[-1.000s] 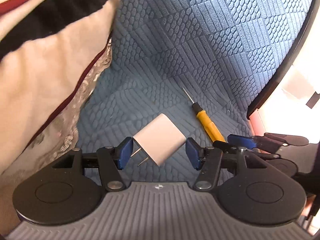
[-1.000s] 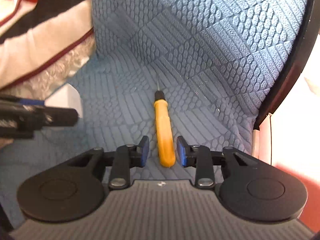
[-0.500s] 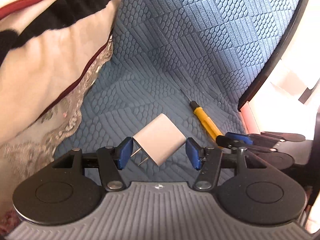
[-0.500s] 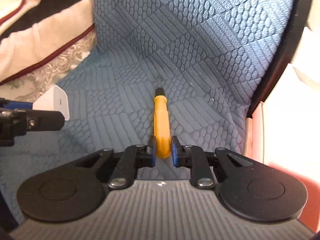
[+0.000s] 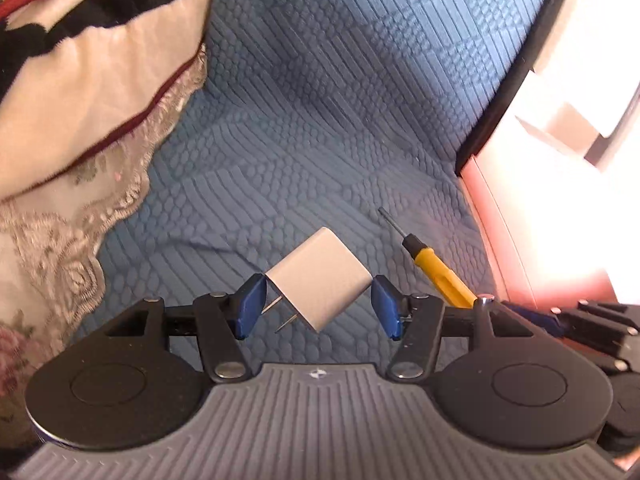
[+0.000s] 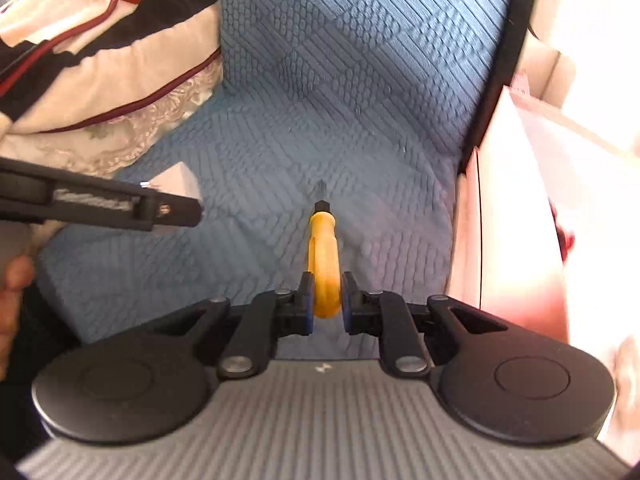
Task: Organize rigid objects
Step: 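Carry small charger with left tool while right tool carries screwdriver to box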
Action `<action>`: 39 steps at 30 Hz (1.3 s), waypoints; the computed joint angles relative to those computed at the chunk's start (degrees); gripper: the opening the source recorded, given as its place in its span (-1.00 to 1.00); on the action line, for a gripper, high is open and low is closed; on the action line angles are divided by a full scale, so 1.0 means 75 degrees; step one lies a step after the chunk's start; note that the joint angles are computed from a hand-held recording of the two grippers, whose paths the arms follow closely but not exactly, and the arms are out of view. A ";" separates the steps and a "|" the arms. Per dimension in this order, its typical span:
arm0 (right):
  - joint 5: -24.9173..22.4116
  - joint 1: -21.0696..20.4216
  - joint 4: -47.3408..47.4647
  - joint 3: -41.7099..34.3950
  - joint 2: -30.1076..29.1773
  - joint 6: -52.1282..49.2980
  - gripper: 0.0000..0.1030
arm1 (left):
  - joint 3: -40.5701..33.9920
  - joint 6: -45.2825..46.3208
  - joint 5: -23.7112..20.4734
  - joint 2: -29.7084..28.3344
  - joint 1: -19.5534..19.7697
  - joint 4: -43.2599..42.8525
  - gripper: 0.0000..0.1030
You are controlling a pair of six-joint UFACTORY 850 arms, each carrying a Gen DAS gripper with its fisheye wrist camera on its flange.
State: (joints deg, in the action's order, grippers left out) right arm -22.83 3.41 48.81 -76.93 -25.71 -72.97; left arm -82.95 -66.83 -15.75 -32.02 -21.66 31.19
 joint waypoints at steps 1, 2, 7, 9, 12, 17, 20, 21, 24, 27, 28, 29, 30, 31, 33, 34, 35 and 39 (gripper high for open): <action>-0.0027 -0.0034 0.0033 0.0114 0.0089 -0.0039 -0.68 | 0.0016 -0.0003 0.0003 0.0006 -0.0042 -0.0023 0.24; -0.0060 -0.0071 0.0062 0.0239 0.0183 -0.0055 -0.68 | 0.0026 -0.0008 -0.0012 0.0012 -0.0080 -0.0066 0.24; -0.0403 -0.0232 0.0164 0.0723 0.0521 -0.0111 -0.81 | 0.0106 0.0049 -0.0065 0.0050 -0.0229 -0.0240 0.24; -0.0369 -0.0241 0.0299 0.0813 0.0558 -0.0146 -0.78 | 0.0094 0.0116 -0.0091 0.0028 -0.0238 -0.0346 0.24; -0.0462 -0.0289 0.0601 0.0723 0.0435 -0.0242 -0.76 | 0.0078 -0.0030 -0.0100 -0.0007 -0.0236 -0.0243 0.24; -0.0356 -0.0236 0.0623 0.0447 0.0145 0.0056 -0.54 | 0.0049 -0.0050 -0.0076 -0.0072 -0.0182 -0.0322 0.24; -0.0148 -0.0139 0.0473 0.0233 -0.0080 0.0277 -0.30 | 0.0003 0.0081 -0.0092 -0.0120 -0.0147 -0.0481 0.24; -0.0095 -0.0104 0.0490 0.0180 -0.0143 0.0216 -0.30 | 0.0007 0.0077 -0.0075 -0.0120 -0.0139 -0.0484 0.24; 0.0202 0.0018 0.0371 0.0035 -0.0321 0.0191 -0.30 | 0.0016 0.0041 -0.0008 -0.0123 -0.0114 -0.0484 0.24; 0.0230 0.0076 -0.0132 -0.0199 -0.0547 0.0763 -0.26 | -0.0004 0.0021 0.0012 -0.0145 -0.0089 -0.0498 0.24; 0.0262 0.0092 -0.0287 -0.0247 -0.0598 0.0919 -0.29 | -0.0013 0.0014 0.0003 -0.0153 -0.0086 -0.0501 0.24; 0.0216 0.0099 -0.0457 -0.0312 -0.0658 0.1096 -0.28 | -0.0013 0.0006 0.0008 -0.0155 -0.0083 -0.0507 0.24; 0.0212 0.0130 -0.0698 -0.0369 -0.0716 0.1362 -0.28 | -0.0015 -0.0005 0.0012 -0.0159 -0.0078 -0.0515 0.24; 0.0196 0.0151 -0.0905 -0.0414 -0.0771 0.1566 -0.30 | -0.0036 -0.0021 0.0009 -0.0174 -0.0075 -0.0514 0.24; 0.0167 0.0147 -0.0729 -0.0427 -0.0797 0.1440 -0.37 | -0.0044 -0.0081 0.0020 -0.0184 -0.0069 -0.0465 0.24; 0.0168 0.0151 -0.0721 -0.0434 -0.0804 0.1482 -0.52 | -0.0044 -0.0089 0.0026 -0.0184 -0.0067 -0.0457 0.24; 0.0191 0.0162 -0.0743 -0.0445 -0.0808 0.1573 -0.55 | -0.0044 -0.0102 0.0030 -0.0183 -0.0066 -0.0445 0.24; 0.0098 0.0149 -0.0817 -0.0470 -0.0786 0.1864 -0.56 | -0.0001 -0.0270 0.0087 -0.0132 -0.0063 -0.0268 0.24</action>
